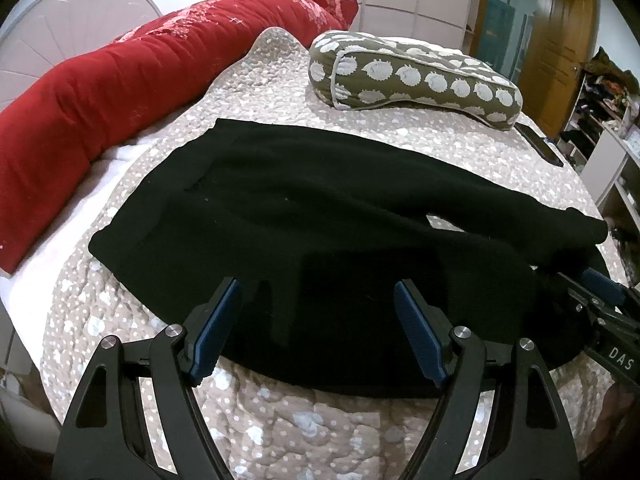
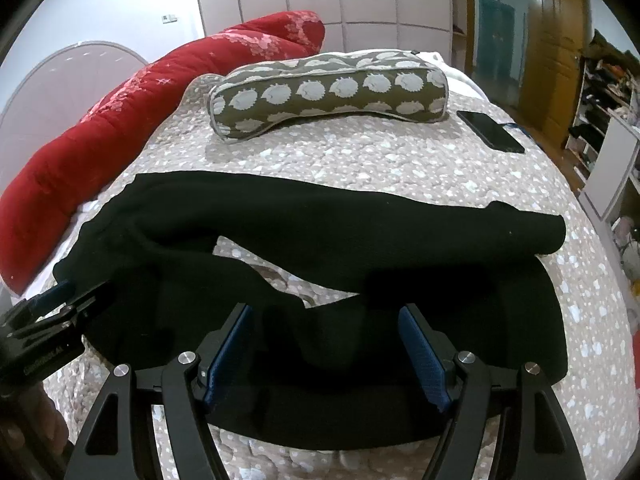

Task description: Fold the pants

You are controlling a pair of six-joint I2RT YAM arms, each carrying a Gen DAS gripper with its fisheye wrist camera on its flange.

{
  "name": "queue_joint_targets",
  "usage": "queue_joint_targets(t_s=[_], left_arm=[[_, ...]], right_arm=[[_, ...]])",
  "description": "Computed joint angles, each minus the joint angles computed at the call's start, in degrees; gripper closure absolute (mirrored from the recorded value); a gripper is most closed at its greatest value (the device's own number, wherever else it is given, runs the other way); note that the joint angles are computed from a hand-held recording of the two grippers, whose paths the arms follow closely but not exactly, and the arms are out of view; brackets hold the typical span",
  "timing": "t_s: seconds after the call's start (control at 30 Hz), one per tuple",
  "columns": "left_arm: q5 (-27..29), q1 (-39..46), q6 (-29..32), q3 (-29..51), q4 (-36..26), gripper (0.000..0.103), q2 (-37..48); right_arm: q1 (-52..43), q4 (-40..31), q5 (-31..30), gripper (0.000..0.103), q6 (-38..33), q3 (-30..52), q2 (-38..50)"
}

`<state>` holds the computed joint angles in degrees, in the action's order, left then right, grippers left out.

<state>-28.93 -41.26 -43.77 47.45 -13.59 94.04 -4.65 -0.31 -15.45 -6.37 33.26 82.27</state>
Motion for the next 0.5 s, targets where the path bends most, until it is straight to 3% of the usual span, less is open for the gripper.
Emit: queue_joint_targets(t_s=[0.5], left_arm=[[0.5,0.1,-0.4,-0.4,0.5,0.024,-0.2]], right_arm=[[-0.1,-0.3,-0.3,0.03,-0.4,-0.2,-0.3]])
